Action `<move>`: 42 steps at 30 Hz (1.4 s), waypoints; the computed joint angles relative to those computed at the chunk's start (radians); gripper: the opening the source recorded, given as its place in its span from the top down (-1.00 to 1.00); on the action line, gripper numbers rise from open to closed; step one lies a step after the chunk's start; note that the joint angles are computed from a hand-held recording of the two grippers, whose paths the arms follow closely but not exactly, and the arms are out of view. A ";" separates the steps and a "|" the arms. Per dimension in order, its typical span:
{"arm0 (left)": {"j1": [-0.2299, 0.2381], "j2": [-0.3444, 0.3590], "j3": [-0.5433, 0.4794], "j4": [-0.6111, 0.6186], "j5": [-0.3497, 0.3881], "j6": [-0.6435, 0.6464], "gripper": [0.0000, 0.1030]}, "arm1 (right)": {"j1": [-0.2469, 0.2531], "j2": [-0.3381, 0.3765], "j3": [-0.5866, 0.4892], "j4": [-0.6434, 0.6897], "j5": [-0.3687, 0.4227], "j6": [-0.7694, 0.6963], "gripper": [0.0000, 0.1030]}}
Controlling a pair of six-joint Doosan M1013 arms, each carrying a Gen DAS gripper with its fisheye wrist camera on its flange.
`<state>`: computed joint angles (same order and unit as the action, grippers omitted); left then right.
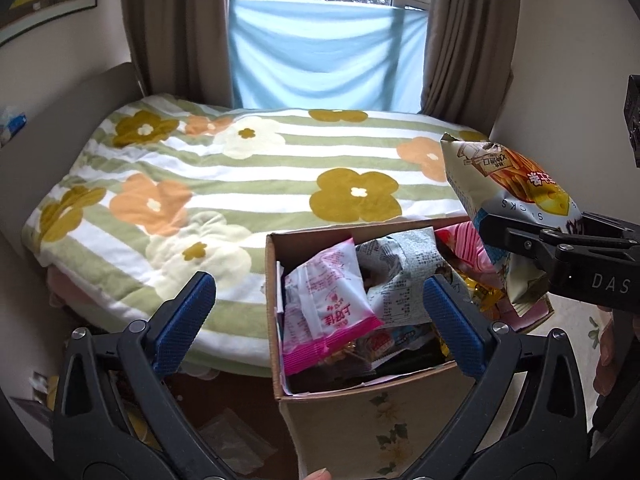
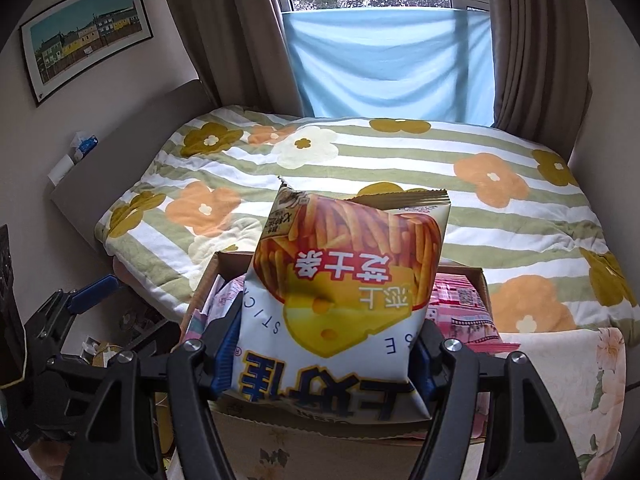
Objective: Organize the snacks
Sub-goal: 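Lower the cheese-stick bag into the box and open the right tool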
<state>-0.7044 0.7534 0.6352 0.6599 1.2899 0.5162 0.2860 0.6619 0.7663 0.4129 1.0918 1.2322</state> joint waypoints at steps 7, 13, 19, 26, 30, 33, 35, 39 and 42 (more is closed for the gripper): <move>0.008 -0.038 0.065 0.004 -0.008 -0.052 -0.99 | 0.018 0.042 -0.061 -0.045 0.058 0.054 -0.47; 0.013 -0.047 0.089 -0.013 -0.027 -0.065 -0.99 | 0.009 0.015 -0.009 -0.030 0.013 0.044 -0.84; 0.011 -0.034 0.066 -0.015 -0.031 -0.047 -0.99 | 0.002 -0.013 0.028 -0.018 -0.035 0.037 -0.85; 0.005 -0.029 0.054 -0.011 -0.029 -0.041 -0.99 | -0.005 -0.028 0.051 -0.001 -0.059 0.029 -0.85; 0.003 -0.029 0.053 -0.010 -0.024 -0.038 -0.99 | -0.007 -0.037 0.066 0.007 -0.074 0.020 -0.85; 0.002 -0.029 0.053 -0.009 -0.024 -0.041 -0.99 | -0.008 -0.042 0.074 0.009 -0.080 0.012 -0.85; 0.001 -0.029 0.051 -0.007 -0.022 -0.043 -0.99 | -0.010 -0.045 0.078 0.015 -0.081 0.007 -0.85; -0.001 -0.028 0.050 -0.005 -0.020 -0.045 -0.99 | -0.014 -0.048 0.085 0.024 -0.090 0.002 -0.85; -0.003 -0.025 0.041 -0.008 -0.015 -0.039 -0.99 | -0.014 -0.048 0.086 0.022 -0.091 0.008 -0.85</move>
<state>-0.7070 0.7287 0.6763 0.6522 1.2749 0.4770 0.2718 0.6139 0.8520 0.4354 1.0007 1.2397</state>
